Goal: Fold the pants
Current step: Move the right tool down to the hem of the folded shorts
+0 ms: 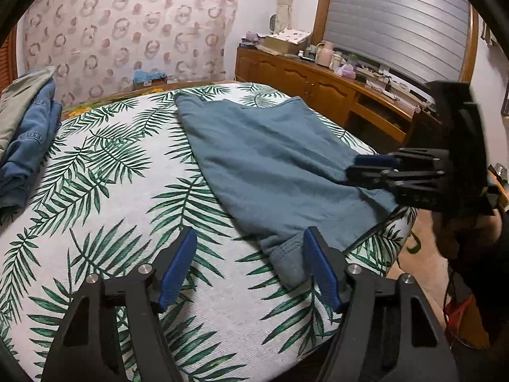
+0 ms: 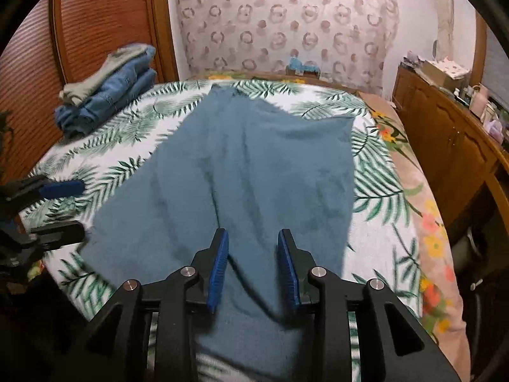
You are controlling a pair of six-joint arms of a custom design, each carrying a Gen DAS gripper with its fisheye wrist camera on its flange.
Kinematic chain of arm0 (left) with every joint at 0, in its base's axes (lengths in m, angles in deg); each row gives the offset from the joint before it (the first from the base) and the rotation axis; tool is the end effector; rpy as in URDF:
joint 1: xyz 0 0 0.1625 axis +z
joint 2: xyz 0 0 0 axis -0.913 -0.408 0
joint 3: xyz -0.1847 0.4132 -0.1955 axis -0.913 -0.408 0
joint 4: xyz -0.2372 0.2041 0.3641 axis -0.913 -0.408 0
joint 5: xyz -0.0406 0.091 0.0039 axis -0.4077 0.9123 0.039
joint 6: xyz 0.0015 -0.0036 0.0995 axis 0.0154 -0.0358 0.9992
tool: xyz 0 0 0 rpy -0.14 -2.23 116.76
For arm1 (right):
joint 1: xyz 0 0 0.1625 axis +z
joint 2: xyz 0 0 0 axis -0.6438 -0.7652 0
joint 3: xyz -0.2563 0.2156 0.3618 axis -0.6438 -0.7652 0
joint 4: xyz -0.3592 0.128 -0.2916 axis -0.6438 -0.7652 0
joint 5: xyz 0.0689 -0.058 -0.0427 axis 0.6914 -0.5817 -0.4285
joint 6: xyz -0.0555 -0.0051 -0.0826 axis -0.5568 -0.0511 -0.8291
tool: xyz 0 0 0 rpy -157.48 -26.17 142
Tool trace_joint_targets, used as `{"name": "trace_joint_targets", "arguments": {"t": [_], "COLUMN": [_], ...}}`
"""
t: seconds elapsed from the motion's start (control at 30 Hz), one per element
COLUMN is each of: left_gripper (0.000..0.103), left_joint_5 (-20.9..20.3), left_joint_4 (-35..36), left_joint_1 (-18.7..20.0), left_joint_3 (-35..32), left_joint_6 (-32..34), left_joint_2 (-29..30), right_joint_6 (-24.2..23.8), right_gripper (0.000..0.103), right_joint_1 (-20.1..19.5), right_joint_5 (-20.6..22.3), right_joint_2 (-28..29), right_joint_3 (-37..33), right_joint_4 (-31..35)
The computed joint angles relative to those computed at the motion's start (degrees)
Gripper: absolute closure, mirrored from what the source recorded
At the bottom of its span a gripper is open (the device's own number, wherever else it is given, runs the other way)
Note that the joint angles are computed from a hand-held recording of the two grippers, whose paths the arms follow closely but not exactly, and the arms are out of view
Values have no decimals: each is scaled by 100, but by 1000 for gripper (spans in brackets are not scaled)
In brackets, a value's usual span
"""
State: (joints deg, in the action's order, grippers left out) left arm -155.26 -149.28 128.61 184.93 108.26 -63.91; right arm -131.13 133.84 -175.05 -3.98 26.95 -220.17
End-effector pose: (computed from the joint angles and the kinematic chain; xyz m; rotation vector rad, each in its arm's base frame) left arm -0.1532 -0.6778 0.0254 0.9373 2.4796 -0.7523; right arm 0.1450 -0.6534 0.1366 0.8463 -2.3460 0.7765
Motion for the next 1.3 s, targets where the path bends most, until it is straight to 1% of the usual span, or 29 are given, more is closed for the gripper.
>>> {"name": "trace_joint_targets", "arguments": {"t": [0.1, 0.2, 0.27, 0.33, 0.47, 0.67, 0.97, 1.1, 1.13, 1.2, 1.27, 1.3], "left_gripper": [34, 35, 37, 41, 42, 42, 42, 43, 48, 55, 60, 63], "left_joint_5": [-4, -4, -28, -59, -60, 36, 58, -146, -181, -220, -285, -310], "left_joint_4": [14, 5, -13, 8, 34, 110, 68, 185, 211, 248, 290, 304], "left_joint_1": [-8, -22, -30, -34, -35, -37, -42, -1, 0, -3, 0, 4], "left_joint_3": [19, 60, 87, 99, 100, 80, 92, 87, 89, 88, 90, 89], "left_joint_6": [12, 20, 40, 54, 49, -2, 33, 31, 29, 40, 16, 14], "left_joint_2": [18, 18, 15, 13, 21, 62, 72, 28, 21, 16, 8, 7], "right_joint_6": [-6, 127, 220, 301, 379, 458, 773, 746, 719, 719, 736, 735], "right_gripper": [70, 70, 70, 70, 70, 70, 70, 70, 73, 74, 78, 83], "right_joint_1": [-17, -74, -97, -134, -172, -247, -313, -297, -302, -305, -323, -340], "right_joint_5": [-41, -131, -208, -244, -291, -189, 80, 136, 175, 203, 253, 294], "right_joint_2": [-206, -372, -435, -480, -523, -645, -668, -661, -661, -642, -636, -642], "right_joint_3": [251, 457, 561, 651, 756, 818, 804, 793, 794, 799, 819, 834], "right_joint_4": [-128, -254, -368, -447, -454, -322, -66, 37, 54, 17, -61, -113]}}
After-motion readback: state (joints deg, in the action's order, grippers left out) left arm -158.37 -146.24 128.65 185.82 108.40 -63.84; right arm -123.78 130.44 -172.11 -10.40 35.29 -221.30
